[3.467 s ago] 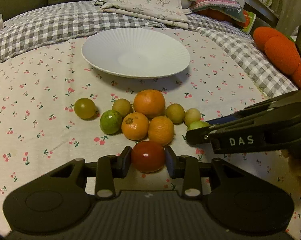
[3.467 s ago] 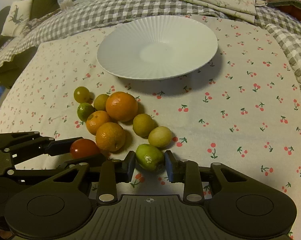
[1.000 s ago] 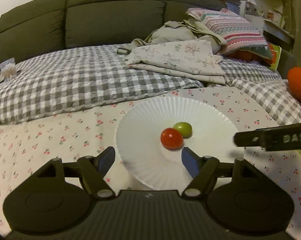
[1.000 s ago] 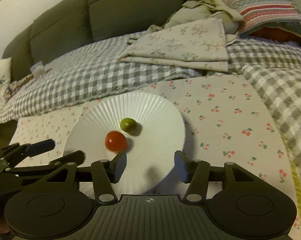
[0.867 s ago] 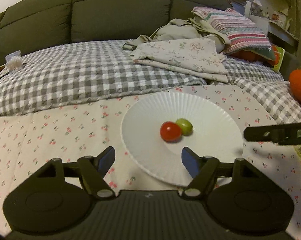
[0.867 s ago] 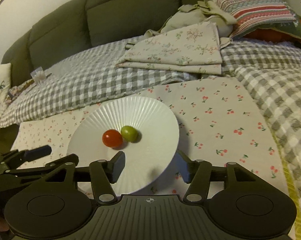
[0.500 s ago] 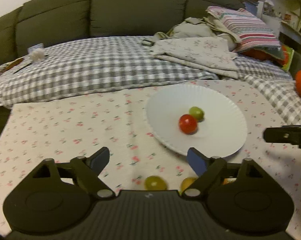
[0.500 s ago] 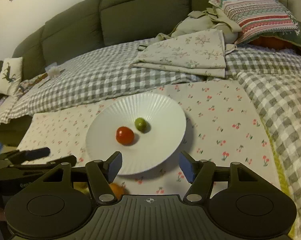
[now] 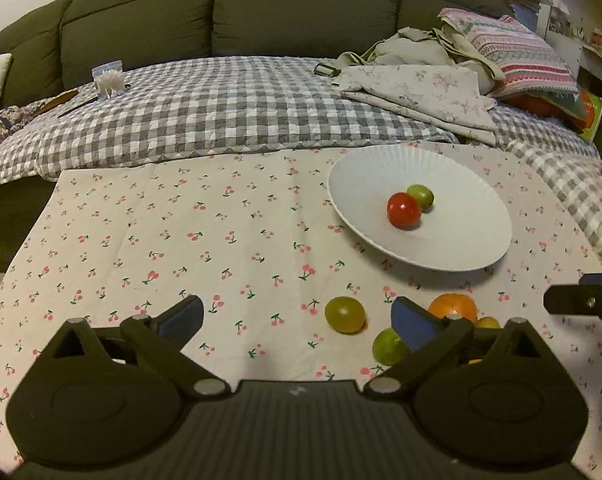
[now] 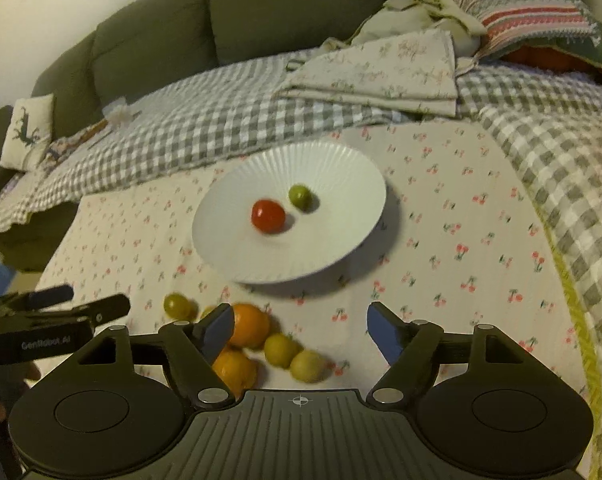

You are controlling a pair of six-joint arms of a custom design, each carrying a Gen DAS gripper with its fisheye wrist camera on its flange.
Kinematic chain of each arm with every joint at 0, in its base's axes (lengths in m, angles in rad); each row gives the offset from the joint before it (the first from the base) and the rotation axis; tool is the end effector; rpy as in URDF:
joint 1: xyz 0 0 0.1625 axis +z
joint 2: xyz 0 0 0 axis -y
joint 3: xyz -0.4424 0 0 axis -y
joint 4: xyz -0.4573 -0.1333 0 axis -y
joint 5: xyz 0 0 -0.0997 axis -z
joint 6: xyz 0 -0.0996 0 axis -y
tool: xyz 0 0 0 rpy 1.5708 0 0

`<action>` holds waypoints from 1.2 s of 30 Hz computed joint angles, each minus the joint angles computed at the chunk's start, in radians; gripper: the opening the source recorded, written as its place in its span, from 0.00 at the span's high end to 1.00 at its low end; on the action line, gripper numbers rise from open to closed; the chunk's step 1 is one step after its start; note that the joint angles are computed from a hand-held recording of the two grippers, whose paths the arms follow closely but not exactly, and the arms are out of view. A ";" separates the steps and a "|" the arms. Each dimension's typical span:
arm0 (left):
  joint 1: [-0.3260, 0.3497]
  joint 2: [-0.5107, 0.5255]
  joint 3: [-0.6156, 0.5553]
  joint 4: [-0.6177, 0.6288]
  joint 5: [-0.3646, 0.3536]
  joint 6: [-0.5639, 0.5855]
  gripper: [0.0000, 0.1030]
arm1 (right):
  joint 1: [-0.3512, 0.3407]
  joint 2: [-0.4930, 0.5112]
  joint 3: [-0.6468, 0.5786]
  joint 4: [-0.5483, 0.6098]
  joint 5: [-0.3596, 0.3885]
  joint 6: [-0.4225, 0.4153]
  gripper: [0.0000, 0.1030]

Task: Organize fruits
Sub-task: 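Move both open grippers back to the fruit pile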

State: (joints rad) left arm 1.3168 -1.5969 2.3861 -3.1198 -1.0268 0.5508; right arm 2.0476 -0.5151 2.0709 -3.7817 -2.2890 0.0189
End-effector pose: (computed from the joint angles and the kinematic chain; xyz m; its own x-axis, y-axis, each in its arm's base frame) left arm 0.0680 -0.4738 0.2870 -0.6867 0.2564 -0.6802 0.6356 0.6660 -0.3905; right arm 0.2973 -0.4279 -0.0755 -0.8597 0.0239 0.5102 -0.3477 0.7042 -0.6190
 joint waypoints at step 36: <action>0.091 0.170 -0.115 0.103 -0.095 -0.016 0.42 | -0.065 0.049 -0.040 0.175 -0.002 -0.062 0.41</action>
